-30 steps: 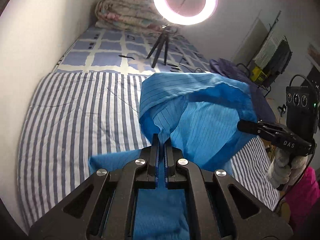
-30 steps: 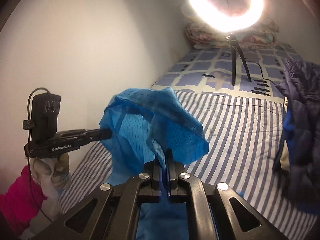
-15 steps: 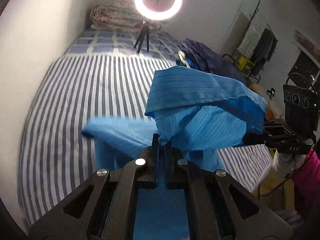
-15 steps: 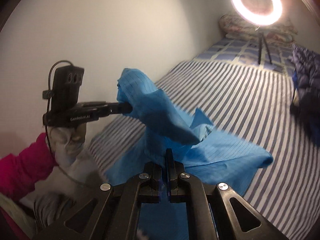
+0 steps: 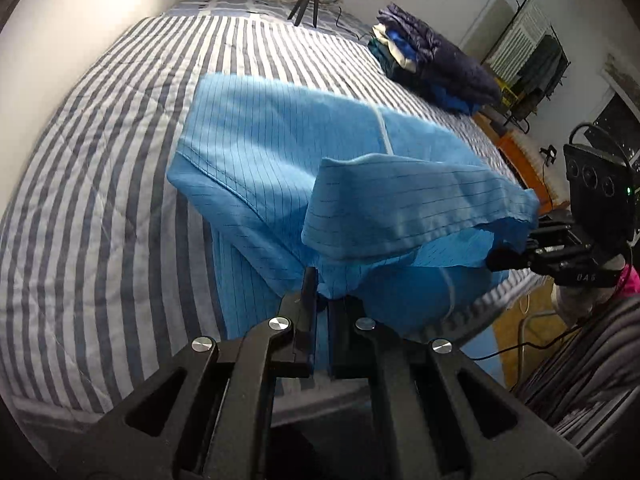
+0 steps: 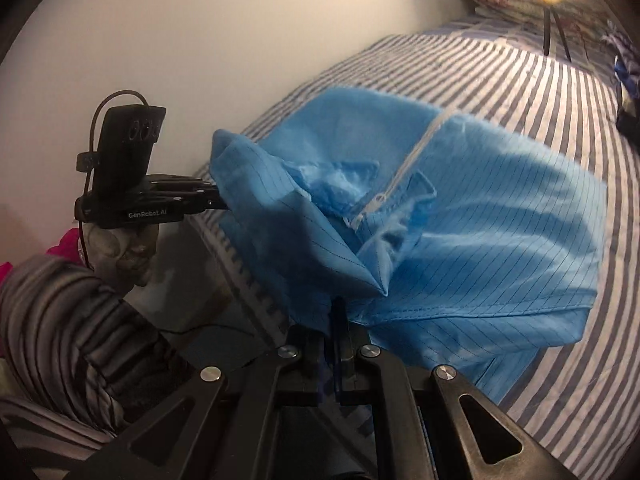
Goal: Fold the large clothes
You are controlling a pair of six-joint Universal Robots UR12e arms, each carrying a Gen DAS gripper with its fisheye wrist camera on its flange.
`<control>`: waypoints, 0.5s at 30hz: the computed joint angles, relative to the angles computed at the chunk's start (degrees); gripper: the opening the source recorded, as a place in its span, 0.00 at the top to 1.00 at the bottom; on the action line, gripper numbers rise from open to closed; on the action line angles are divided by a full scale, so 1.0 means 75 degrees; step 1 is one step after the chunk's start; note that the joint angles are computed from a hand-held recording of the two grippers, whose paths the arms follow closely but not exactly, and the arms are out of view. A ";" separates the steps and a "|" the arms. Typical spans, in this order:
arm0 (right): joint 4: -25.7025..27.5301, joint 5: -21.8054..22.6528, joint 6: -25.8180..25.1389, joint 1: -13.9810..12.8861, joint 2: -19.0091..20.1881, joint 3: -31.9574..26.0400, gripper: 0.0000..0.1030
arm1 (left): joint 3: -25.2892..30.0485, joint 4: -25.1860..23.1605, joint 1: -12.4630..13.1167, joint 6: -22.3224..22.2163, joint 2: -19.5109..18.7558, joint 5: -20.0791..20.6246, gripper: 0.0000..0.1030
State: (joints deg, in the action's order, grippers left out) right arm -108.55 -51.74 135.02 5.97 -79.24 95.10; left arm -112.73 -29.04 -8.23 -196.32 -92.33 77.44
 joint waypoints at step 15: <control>0.0692 0.0874 -0.0296 -0.0860 -0.0207 0.0118 0.53 | -0.0948 0.0124 0.0749 -0.0517 0.1132 -0.0697 0.60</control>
